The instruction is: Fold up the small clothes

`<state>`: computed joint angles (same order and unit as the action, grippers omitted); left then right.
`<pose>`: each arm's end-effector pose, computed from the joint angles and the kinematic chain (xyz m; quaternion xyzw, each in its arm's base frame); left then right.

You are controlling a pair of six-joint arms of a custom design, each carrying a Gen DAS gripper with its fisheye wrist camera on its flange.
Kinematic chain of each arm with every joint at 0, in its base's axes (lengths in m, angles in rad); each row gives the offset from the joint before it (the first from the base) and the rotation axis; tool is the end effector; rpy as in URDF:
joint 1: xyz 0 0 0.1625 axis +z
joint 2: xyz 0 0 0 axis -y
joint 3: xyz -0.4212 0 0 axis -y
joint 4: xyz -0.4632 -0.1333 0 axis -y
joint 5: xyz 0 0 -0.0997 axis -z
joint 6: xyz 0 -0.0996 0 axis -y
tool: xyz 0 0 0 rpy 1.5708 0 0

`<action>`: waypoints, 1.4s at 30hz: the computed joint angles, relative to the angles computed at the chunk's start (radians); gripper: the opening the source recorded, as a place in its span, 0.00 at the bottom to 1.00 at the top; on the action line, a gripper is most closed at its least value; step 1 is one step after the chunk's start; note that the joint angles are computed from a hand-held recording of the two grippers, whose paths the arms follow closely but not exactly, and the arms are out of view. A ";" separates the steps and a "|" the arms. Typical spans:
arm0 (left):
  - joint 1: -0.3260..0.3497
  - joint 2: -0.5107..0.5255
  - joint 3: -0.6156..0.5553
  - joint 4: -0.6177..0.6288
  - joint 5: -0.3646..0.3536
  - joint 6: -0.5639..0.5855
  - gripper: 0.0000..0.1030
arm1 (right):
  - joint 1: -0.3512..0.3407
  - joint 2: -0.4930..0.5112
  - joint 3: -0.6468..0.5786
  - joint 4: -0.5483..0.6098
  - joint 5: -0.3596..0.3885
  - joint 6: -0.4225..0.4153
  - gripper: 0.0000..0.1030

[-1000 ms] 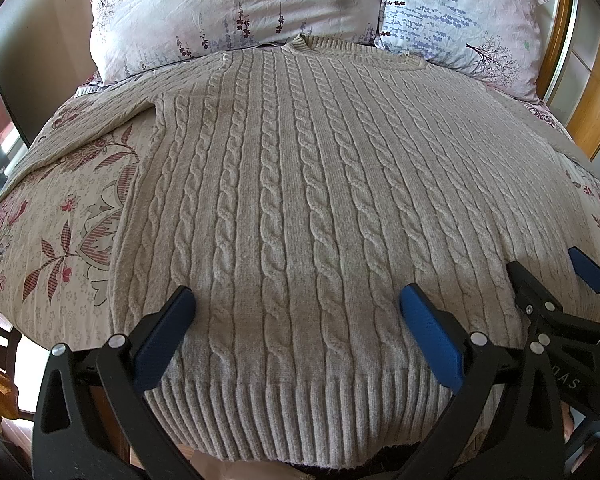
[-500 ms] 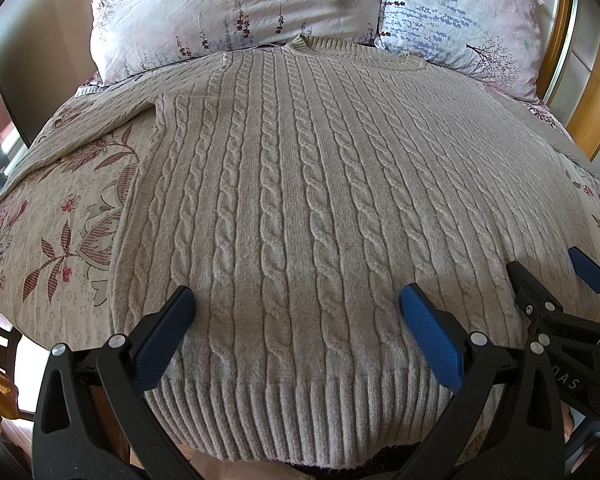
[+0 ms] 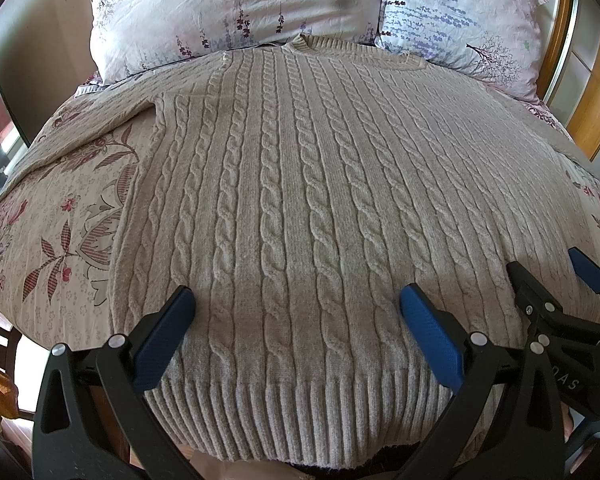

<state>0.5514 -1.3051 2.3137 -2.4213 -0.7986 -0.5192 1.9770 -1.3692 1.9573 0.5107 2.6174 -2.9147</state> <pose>-0.2726 -0.4057 0.0909 0.2574 0.8874 -0.2086 0.3206 0.2027 -0.3521 0.2285 -0.0410 -0.8492 0.3437 0.3987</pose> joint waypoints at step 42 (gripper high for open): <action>0.135 0.075 -0.134 -0.193 -0.108 0.203 0.98 | -0.676 -0.530 -0.046 -0.014 -0.618 0.118 0.70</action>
<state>0.6865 -1.2303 2.1801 -2.6140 -0.9066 -0.3160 1.3009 -1.8993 1.9115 0.4971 1.9998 -2.7972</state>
